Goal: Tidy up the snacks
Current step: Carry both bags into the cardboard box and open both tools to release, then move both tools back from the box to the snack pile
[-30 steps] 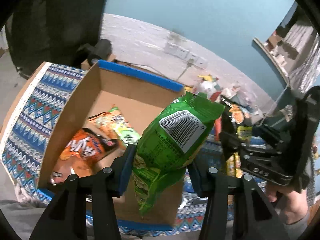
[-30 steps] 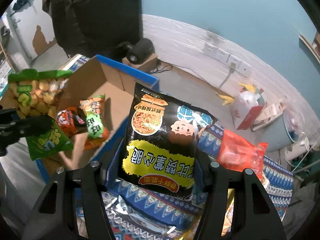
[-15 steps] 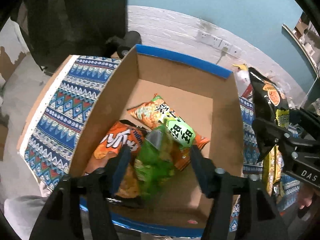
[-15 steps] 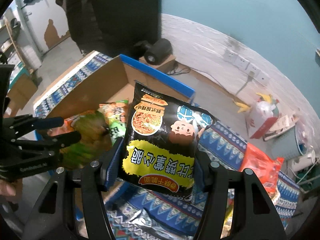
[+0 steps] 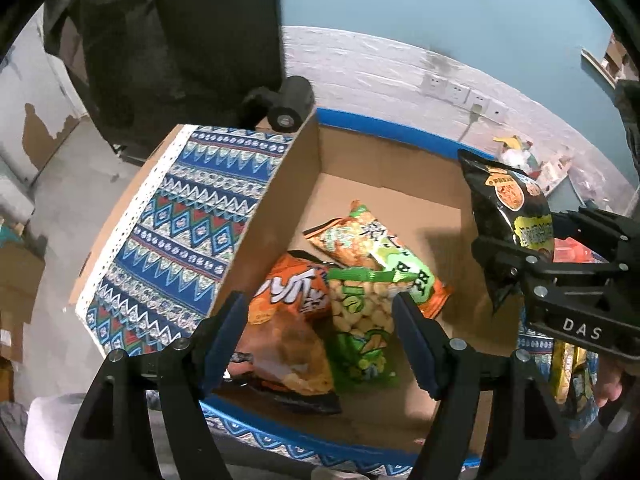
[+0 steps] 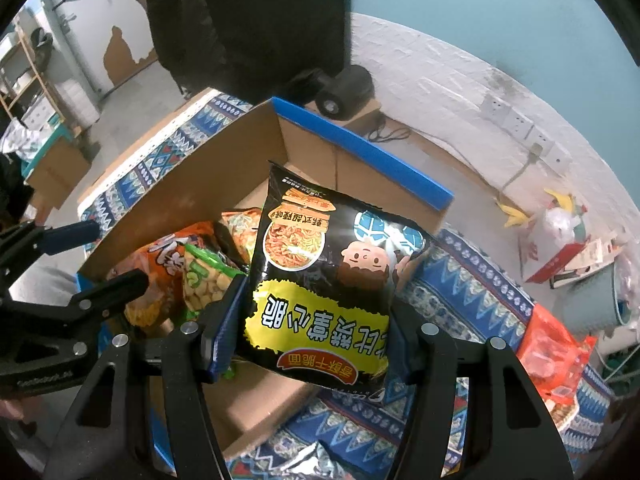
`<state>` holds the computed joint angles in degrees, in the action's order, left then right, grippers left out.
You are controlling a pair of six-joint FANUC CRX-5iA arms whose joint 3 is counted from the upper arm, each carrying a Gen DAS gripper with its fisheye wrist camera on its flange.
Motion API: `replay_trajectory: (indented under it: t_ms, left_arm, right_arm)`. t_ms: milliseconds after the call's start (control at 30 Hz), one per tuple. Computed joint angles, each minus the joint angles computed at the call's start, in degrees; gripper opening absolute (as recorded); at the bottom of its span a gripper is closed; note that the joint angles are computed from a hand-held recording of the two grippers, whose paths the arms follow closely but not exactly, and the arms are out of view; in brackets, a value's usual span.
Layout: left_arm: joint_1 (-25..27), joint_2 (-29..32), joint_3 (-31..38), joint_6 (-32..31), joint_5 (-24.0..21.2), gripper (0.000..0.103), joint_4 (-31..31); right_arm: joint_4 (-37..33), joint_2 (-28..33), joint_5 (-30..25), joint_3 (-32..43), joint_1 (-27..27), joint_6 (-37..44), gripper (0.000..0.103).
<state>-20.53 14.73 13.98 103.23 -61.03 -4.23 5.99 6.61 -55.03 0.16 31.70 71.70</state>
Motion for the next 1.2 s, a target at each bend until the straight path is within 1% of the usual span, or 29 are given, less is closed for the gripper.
replay_trajectory:
  t_ms: [300,367,433,467,533,667,733,800,967,1200]
  left_arm:
    - [0.34,-0.48,-0.38,0.90,-0.64,0.078,-0.79]
    - [0.19,-0.47,-0.28,0.96,-0.80,0.081,-1.20]
    - [-0.02,-0.29,0.01,1.20,-1.18,0.081,-1.67]
    - [0.01,-0.23,0.07,1.18,-1.29,0.081,-1.63]
    - [0.09,-0.04,0.12,1.19,-1.43,0.081,-1.02]
    - [0.04,0.09,0.23,0.65,-1.34,0.081,0.33]
    - [-0.59,0.19,0.64,0.40,-1.34,0.081,0.13]
    - [-0.97,0.26,0.79,-0.08,-1.20,0.081,0.40]
    - [-2.08,0.89,1.44,-1.84,-1.24,0.081,2.23]
    - [-4.73,1.94,3.66,-2.76,-1.93,0.081,1.19]
  right_arm:
    - [-2.41,3.16,-0.53,3.44,-0.35,2.08,0.061]
    - [-3.12,3.74,-0.81,4.21,-0.40,2.65,0.062]
    - [-3.34,4.06,-0.89,4.55,-0.27,2.47,0.069]
    - [-3.16,3.91,-0.63,4.35,-0.23,2.10,0.070]
    - [-2.82,3.41,-0.09,3.84,-0.02,1.44,0.075]
    - [-1.84,2.30,-0.36,3.14,0.18,0.24,0.077]
    - [-1.61,1.40,-0.38,2.59,0.07,0.01,0.080]
    - [0.02,0.21,-0.14,1.31,0.36,-1.20,0.081]
    - [1.58,-2.30,-0.52,-1.11,0.00,-2.49,0.082]
    - [3.42,-6.09,-1.49,-5.30,-1.30,-3.82,0.082]
